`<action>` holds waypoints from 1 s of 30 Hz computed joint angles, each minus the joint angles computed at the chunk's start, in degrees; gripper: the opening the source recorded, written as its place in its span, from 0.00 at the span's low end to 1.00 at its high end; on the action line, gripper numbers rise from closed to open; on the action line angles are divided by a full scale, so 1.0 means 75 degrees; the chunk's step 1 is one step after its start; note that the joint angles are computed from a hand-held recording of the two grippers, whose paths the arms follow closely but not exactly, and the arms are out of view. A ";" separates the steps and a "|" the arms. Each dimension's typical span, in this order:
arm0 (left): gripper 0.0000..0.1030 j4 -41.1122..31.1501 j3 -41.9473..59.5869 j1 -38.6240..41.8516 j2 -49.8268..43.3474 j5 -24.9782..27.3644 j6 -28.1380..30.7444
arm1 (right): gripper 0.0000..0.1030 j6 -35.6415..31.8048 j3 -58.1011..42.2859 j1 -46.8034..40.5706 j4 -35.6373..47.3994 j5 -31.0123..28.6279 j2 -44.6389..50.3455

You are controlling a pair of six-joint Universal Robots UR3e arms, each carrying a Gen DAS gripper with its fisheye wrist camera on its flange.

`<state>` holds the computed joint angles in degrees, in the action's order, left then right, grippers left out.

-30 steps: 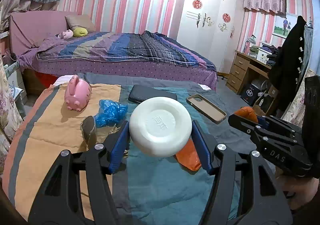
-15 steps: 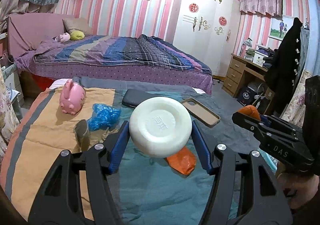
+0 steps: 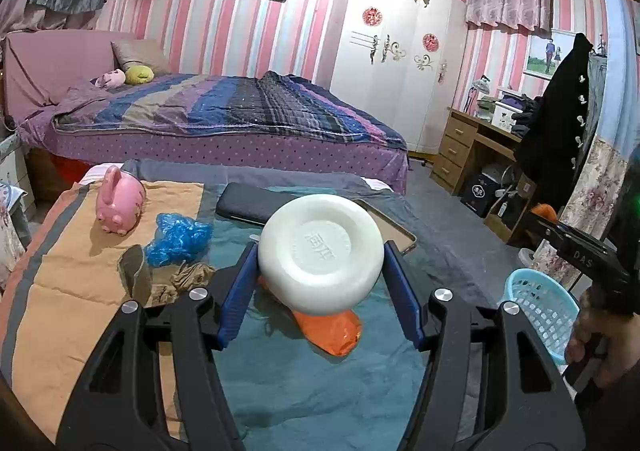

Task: Collect trash
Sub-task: 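Lift the peel and lid and carry both tools over the blue wastebasket, then open the right tool to drop the orange peel into the basket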

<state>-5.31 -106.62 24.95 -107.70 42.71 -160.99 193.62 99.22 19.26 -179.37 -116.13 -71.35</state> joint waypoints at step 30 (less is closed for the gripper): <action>0.59 -0.0350 0.1599 -0.3696 -0.0484 0.1331 -0.0781 | 0.30 0.0491 0.3865 -0.2213 0.0324 0.0114 -0.4048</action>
